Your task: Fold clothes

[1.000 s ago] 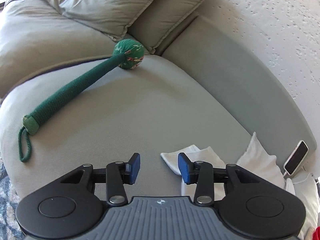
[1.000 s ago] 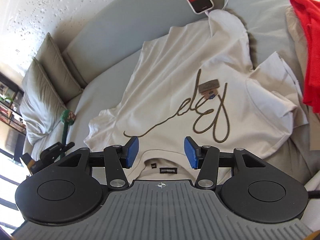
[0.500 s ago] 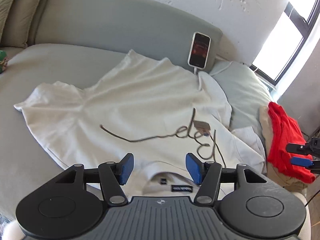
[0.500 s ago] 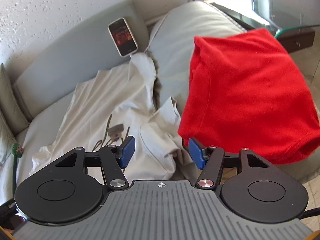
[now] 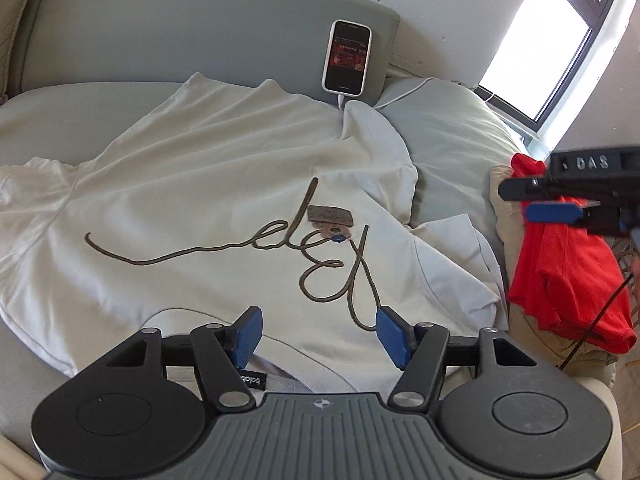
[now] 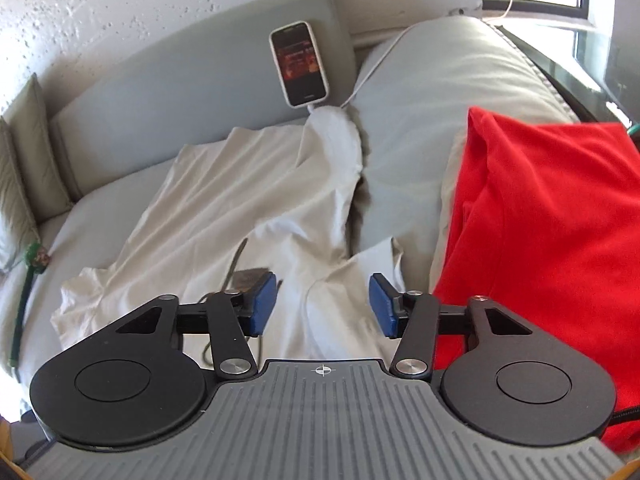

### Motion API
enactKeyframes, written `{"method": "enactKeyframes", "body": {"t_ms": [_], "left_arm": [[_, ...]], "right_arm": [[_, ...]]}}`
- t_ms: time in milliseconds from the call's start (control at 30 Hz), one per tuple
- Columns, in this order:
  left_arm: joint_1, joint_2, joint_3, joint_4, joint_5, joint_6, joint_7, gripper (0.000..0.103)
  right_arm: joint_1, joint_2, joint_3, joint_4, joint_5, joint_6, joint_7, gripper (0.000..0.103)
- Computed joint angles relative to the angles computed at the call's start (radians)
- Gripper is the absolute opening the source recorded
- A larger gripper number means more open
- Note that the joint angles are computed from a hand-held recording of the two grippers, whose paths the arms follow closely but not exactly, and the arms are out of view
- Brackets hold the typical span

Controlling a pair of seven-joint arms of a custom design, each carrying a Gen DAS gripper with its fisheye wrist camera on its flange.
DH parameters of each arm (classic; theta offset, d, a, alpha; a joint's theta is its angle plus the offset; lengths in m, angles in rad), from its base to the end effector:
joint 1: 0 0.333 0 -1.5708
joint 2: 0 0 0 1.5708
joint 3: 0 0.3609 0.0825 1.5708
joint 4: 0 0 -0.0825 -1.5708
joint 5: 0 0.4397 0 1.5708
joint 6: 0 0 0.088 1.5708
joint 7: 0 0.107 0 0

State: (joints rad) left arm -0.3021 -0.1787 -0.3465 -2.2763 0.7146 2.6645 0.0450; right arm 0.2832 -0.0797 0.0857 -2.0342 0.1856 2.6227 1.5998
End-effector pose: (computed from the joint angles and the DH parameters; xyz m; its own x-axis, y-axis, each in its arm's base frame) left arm 0.4374 -0.3642 0.4966 0.1976 -0.9400 0.2781 -0.7099 -0.3328 -0.6207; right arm 0.5862 0.2236 0.5812 0.2672 -0.9463 -0.1819 -0.7915 -0.1079 -0.6016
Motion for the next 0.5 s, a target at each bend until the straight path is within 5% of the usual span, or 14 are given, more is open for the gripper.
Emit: {"method": "enactKeyframes", "body": {"t_ms": [67,167,433,467,500], "left_arm": [[-0.007,0.034,0.008,0.007,-0.023,0.024,0.03,0.051],[-0.009,0.059,0.009,0.001,-0.005,0.043,0.024,0.044],[-0.005,0.05,0.011,-0.019,0.067,0.072,-0.045,0.045],[-0.004,0.049,0.011,-0.022,0.075,0.078,-0.053,0.045],[-0.002,0.049,0.011,-0.024,0.083,0.082,-0.064,0.046]], "right_arm": [[-0.007,0.071,0.0,0.1,-0.076,-0.097,0.017,0.048],[0.005,0.202,-0.013,0.284,-0.157,-0.357,0.033,0.047],[0.074,0.288,-0.036,0.358,-0.35,-0.472,0.054,0.044],[0.084,0.285,-0.036,0.346,-0.38,-0.469,0.044,0.036],[0.093,0.278,-0.037,0.328,-0.416,-0.455,0.04,0.01]]}}
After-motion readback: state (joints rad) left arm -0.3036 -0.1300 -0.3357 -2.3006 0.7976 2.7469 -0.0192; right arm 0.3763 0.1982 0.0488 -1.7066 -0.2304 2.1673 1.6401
